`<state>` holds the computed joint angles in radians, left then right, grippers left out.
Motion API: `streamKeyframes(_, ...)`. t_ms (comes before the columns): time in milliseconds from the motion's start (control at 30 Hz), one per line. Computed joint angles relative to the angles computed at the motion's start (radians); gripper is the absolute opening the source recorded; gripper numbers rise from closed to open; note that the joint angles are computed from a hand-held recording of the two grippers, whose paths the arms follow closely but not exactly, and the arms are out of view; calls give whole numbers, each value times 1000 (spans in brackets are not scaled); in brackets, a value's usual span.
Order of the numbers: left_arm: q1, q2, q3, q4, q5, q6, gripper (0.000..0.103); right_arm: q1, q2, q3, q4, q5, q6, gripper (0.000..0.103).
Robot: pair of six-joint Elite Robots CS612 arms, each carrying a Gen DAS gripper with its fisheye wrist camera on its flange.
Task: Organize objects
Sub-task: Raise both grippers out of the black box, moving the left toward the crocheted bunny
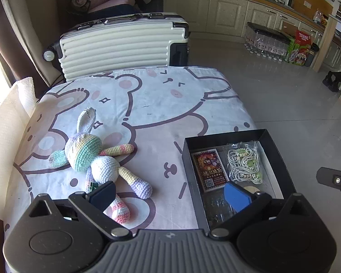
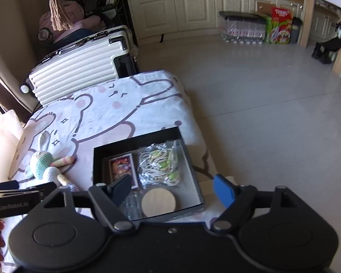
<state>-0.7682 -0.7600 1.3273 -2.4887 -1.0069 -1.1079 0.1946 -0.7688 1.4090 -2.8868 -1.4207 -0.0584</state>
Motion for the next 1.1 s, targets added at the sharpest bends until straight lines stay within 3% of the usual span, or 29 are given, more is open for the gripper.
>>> streamKeyframes(100, -2, 0, 1, -4, 7, 2, 103, -4, -2, 9, -29, -4, 1, 97)
streamKeyframes(267, -5, 1, 3, -13, 22, 1, 103, -5, -4, 19, -58, -16, -28, 103)
streamKeyframes(500, -5, 2, 9, -44, 30, 9, 103, 6, 2, 19, -78, -77, -92, 103)
streamKeyframes(767, -3, -3, 21, -47, 40, 28, 103, 9, 9, 10, -75, -87, -86, 103)
streamKeyframes(1100, 5, -40, 85, -33, 59, -28, 103, 31, 25, -17, -52, -81, -95, 103)
